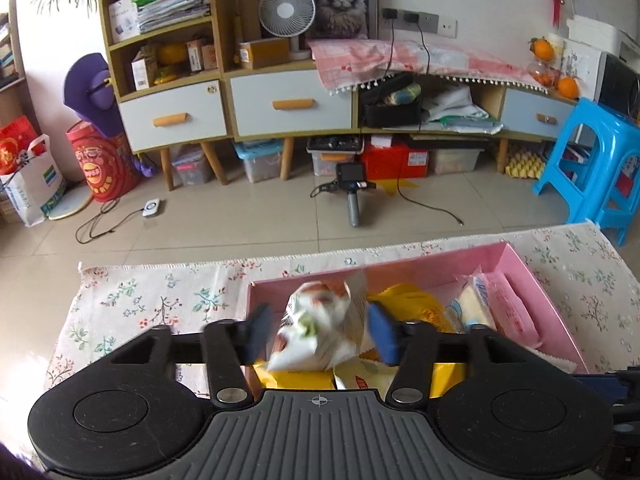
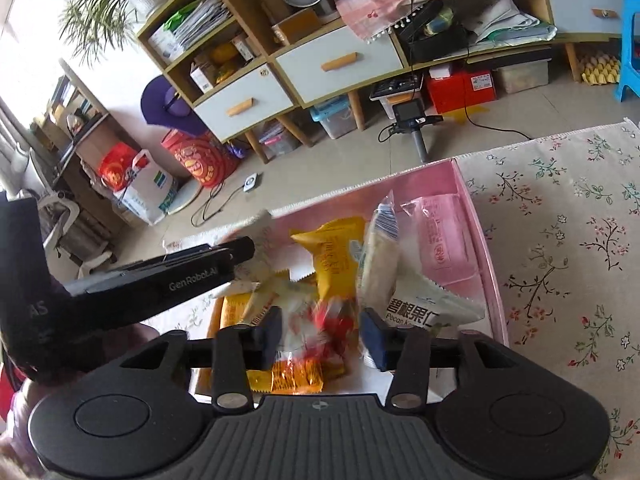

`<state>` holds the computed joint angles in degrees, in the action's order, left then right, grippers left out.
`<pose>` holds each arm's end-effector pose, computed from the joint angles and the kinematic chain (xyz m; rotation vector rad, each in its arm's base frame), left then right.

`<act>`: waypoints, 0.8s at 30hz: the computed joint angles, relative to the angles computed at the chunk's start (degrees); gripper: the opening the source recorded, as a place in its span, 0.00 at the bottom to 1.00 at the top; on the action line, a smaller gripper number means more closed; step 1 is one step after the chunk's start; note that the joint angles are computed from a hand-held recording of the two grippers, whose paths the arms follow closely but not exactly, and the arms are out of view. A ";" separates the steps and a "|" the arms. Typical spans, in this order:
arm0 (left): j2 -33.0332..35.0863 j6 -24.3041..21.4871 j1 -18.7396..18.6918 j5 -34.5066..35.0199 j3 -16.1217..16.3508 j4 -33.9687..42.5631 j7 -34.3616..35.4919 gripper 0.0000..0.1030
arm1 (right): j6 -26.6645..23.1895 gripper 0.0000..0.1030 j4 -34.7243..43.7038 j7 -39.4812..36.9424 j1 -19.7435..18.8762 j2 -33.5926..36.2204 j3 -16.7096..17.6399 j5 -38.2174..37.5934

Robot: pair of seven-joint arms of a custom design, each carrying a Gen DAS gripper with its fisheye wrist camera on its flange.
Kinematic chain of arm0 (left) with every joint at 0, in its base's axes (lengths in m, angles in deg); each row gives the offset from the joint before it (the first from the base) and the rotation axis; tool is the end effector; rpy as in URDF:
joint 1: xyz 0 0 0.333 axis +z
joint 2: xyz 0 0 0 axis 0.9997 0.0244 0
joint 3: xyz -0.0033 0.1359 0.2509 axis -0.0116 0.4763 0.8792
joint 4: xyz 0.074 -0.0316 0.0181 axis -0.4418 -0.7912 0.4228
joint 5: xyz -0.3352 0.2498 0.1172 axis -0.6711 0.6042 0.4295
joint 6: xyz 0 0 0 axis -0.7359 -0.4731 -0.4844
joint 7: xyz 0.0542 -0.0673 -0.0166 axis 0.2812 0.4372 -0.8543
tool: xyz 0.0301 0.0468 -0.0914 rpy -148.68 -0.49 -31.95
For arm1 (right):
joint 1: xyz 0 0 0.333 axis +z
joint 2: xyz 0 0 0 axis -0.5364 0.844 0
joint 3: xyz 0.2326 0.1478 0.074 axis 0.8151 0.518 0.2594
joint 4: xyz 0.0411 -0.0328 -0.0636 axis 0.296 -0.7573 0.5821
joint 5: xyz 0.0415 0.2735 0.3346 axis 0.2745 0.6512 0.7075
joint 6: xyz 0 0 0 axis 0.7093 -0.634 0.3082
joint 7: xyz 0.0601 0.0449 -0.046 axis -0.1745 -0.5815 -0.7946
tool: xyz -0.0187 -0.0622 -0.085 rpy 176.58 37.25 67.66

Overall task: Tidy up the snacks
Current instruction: 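Carry the candy and pecan bag over the pink box and open both tools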

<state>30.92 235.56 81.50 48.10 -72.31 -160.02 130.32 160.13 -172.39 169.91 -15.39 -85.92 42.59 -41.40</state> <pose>0.6295 -0.1779 0.5030 -1.3505 2.1078 -0.9163 0.5262 0.2352 0.4850 -1.3102 1.8857 -0.2956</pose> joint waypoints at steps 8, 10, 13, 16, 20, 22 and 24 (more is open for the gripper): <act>-0.68 -1.16 0.14 -1.10 0.03 -0.10 1.10 0.65 | -0.26 0.50 0.27 -0.39 -0.13 -0.35 0.16 -0.41; -1.32 -1.76 0.20 -1.72 0.04 -0.56 1.64 0.67 | -0.50 0.54 0.10 -0.11 -0.31 -0.78 0.44 -1.12; -2.74 -2.17 0.22 -3.30 0.09 -1.82 2.76 0.69 | -1.07 0.60 -0.01 0.66 -0.90 -1.41 1.05 -2.98; -4.65 -2.53 0.23 -5.21 0.31 -3.57 3.33 0.71 | -1.84 0.66 -0.13 2.20 -1.63 -2.05 1.70 -5.08; -7.53 -3.18 0.09 -8.32 0.84 -6.17 4.76 0.77 | -3.51 0.76 -0.61 5.60 -3.02 -3.47 3.14 -9.39; -8.96 -3.59 0.03 -9.41 1.17 -7.40 5.20 0.80 | -4.45 0.78 -0.99 6.69 -3.30 -4.35 3.63 -11.22; -10.44 -4.41 0.04 -10.16 1.49 -8.64 5.20 0.83 | -5.74 0.79 -1.09 7.35 -3.55 -5.08 4.12 -13.16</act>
<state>20.48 231.15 81.53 37.93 -70.82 -168.67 135.53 154.38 -173.48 177.26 -18.94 -90.99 46.71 -54.56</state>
